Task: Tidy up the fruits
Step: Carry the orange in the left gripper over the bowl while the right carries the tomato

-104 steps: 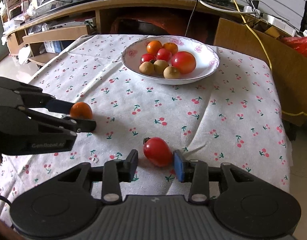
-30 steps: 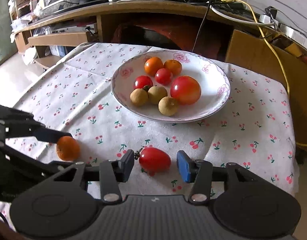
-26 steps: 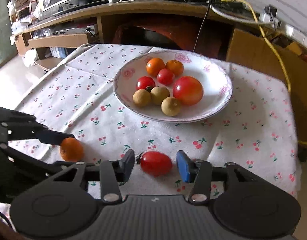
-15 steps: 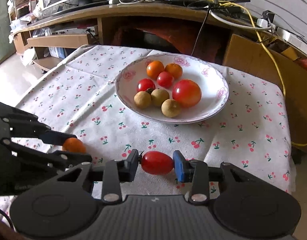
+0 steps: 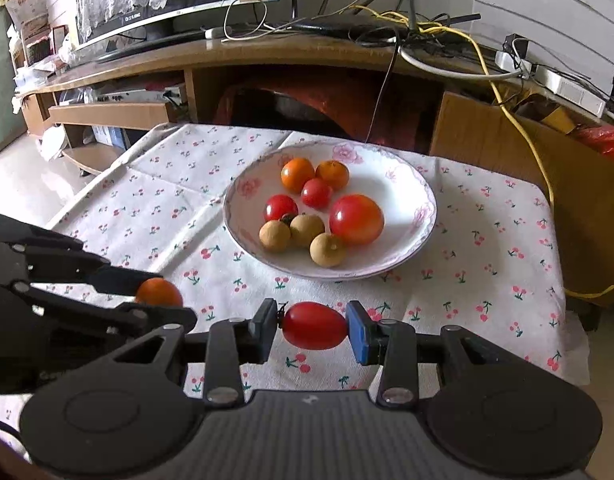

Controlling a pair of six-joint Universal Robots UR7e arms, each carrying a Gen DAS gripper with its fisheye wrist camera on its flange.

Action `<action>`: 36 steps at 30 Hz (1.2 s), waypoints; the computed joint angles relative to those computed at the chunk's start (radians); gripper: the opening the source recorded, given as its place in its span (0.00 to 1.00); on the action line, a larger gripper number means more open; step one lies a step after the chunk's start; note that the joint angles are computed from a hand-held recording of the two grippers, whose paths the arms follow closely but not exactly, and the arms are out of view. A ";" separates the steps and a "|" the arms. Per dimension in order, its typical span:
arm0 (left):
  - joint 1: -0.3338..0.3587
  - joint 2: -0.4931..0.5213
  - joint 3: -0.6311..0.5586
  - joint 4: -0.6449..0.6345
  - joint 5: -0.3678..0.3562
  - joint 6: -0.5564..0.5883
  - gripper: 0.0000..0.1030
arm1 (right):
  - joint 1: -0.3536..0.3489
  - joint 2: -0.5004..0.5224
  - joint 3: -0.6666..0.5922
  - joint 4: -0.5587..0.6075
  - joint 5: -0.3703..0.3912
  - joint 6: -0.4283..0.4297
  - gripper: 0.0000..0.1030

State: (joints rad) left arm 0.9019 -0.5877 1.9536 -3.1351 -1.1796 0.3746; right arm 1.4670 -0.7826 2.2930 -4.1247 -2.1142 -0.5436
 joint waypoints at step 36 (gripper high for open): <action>-0.013 0.163 -0.275 -0.007 0.019 0.043 0.38 | -0.044 -0.059 -0.151 0.066 0.038 0.040 0.43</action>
State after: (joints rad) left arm 0.8892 -0.4243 1.6791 -3.1418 -1.1604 0.4178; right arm 1.4230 -0.8413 2.1419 -4.0589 -2.0763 -0.5036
